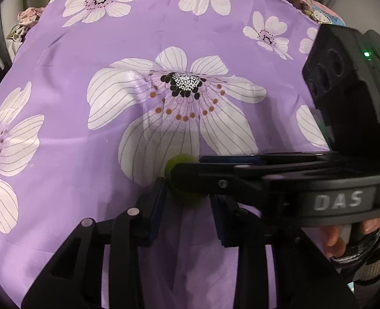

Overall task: Organize fruits
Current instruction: 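Pinch the small green fruit between the left and right grippers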

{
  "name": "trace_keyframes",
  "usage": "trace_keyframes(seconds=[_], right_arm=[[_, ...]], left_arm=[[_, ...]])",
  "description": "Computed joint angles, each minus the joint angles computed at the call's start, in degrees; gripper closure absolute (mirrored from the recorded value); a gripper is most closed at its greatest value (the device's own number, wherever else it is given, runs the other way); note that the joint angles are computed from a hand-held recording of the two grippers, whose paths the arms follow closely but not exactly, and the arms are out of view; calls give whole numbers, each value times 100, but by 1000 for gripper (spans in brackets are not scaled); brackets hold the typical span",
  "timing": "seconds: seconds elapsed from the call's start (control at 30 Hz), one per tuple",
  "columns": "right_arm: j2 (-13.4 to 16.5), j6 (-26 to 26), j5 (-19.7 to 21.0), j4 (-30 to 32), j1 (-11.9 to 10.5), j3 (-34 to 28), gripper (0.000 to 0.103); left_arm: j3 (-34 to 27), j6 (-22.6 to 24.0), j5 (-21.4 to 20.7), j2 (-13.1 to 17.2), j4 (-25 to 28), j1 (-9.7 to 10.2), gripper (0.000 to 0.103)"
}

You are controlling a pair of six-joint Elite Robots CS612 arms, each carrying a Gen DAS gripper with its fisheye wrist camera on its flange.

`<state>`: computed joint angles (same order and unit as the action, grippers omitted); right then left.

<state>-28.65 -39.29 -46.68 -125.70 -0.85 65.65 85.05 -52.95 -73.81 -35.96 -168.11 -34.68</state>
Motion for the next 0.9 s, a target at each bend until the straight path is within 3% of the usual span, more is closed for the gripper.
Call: trace_keyframes(seconds=[0.4,0.9], right_arm=[[53,103,-18,-49,4,-62,66],[26,163,119,-308,-61,82,67]], left_arm=[[-214,256,-73,68,372,27,69],[-239,272,-32,99,329,1,69]])
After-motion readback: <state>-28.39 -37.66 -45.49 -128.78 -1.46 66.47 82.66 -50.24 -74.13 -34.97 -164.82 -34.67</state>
